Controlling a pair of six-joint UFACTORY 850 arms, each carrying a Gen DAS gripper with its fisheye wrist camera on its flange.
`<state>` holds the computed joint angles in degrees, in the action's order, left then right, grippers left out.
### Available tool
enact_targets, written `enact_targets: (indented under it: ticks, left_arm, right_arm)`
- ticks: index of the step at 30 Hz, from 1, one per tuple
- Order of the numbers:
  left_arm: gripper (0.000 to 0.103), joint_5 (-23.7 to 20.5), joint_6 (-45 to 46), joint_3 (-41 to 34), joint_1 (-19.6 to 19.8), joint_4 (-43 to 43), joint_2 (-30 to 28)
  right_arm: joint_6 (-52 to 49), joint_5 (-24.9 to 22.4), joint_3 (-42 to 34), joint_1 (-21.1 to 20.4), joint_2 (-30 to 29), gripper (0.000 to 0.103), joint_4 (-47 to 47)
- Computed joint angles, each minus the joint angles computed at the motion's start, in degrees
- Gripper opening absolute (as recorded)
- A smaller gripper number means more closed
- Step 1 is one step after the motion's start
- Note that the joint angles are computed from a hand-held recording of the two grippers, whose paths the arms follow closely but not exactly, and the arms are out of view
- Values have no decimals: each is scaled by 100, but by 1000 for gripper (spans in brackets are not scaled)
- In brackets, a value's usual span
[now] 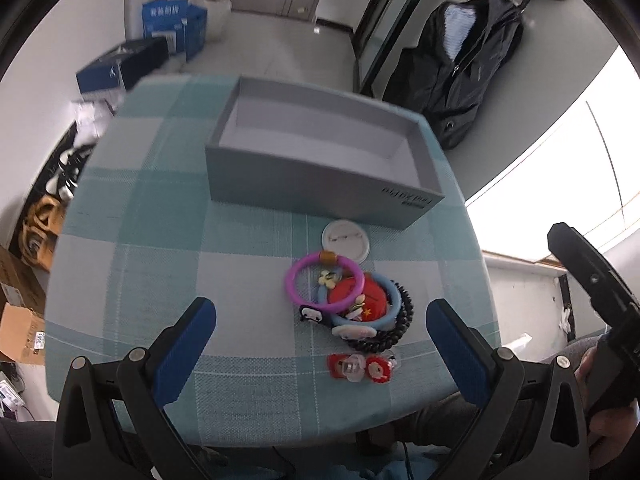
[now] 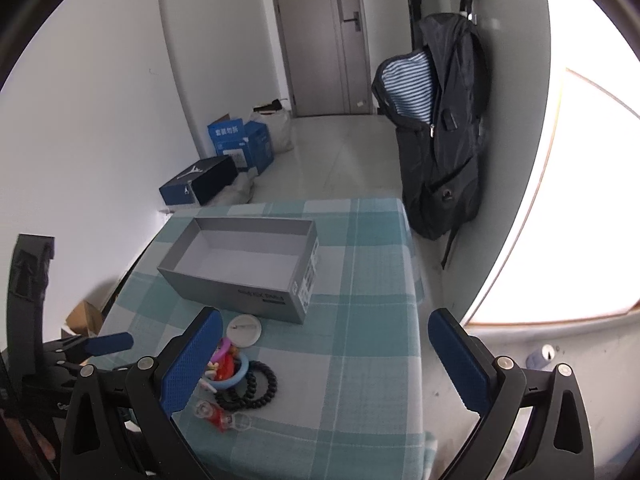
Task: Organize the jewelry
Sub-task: 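Lower the left gripper over the pink bangle and close on it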
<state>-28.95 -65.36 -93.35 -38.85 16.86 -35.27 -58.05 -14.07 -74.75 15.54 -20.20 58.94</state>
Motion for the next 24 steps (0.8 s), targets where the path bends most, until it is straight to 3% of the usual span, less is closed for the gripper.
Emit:
enact_targets:
  ticks: [3, 5, 7, 13, 16, 24]
  left_arm:
    - [102, -6, 667, -111, 107, -746, -138]
    - [92, 25, 1171, -180, 185, -1304, -224]
    - [91, 16, 1569, -253, 247, -1747, -299]
    - [90, 44, 1941, -319, 328, -2211, -389]
    - [84, 30, 2260, -346, 397, -2613, -461]
    - [65, -453, 1946, -620, 351, -2132, -589]
  right_arm:
    - [459, -121, -142, 2, -124, 103, -427]
    - [710, -225, -239, -5, -207, 103, -636]
    - [779, -306, -299, -15, -260, 103, -681]
    - [926, -415, -436, -27, -398, 103, -830]
    - [1099, -522, -530, -44, -470, 103, -936]
    - [1183, -674, -632, -48, -565, 103, -990]
